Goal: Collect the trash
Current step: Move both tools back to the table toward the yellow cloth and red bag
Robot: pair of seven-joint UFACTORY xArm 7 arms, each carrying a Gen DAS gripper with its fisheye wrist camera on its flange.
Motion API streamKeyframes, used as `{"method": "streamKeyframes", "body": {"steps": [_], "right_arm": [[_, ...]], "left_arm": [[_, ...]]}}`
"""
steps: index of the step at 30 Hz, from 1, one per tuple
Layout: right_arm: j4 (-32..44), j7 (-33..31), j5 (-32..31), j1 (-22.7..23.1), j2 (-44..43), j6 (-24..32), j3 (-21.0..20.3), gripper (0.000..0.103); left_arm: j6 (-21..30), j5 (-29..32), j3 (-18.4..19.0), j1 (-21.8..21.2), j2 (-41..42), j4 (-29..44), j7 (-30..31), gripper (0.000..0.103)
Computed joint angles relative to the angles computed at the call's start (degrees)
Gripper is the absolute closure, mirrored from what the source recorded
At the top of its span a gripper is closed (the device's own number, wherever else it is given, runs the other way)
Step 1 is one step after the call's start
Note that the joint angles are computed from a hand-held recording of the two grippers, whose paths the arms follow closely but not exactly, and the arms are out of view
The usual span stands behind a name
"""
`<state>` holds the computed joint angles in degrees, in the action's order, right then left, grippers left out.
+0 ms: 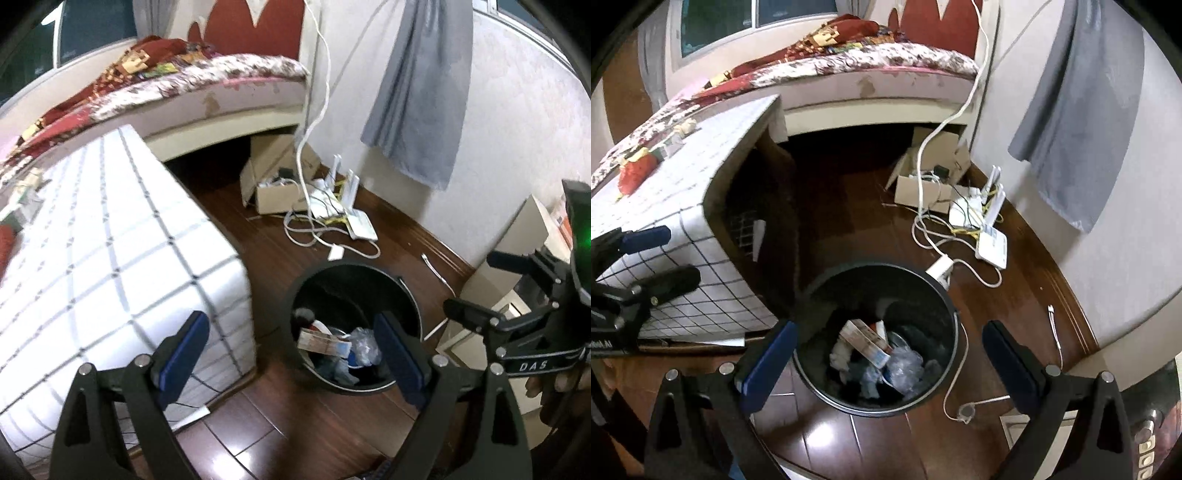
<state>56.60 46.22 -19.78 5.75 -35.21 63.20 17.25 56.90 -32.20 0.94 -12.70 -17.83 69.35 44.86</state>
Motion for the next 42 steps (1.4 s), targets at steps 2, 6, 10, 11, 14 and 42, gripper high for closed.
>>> {"method": "streamKeyframes", "body": {"steps": [2,6,10,11,14,42], "right_arm": [[1.5,0.2,-0.2,0.0,1.1,-0.3,0.6,0.001],[4.0,0.8,-1.4,0.3,3.1,-0.6,1.7,0.001],[6.6,1.6,-2.5,0.7,5.4,-1.0,2.4,0.001],[7.6,1.6,-2.9,0.8,6.4,-1.1,2.6,0.001],[10.8,2.1,-4.6,1.2,9.4,-1.7,3.1,0.001],[57.7,-1.4,-17.0,22.2,53.8,-4.9,-3.1,0.001]], "left_arm": [[-0.4,-0.1,0.4,0.4,0.3,0.8,0.0,0.011],[-0.7,-0.3,1.1,1.2,0.7,1.8,0.0,0.011],[-1.0,-0.7,1.7,2.0,1.0,2.8,0.3,0.011],[-1.1,-0.7,1.8,2.2,1.2,3.0,0.4,0.011],[-1.4,-0.6,2.2,2.9,1.9,4.0,1.0,0.011],[-4.6,-1.6,5.1,24.3,23.9,27.4,-1.2,0.011]]}}
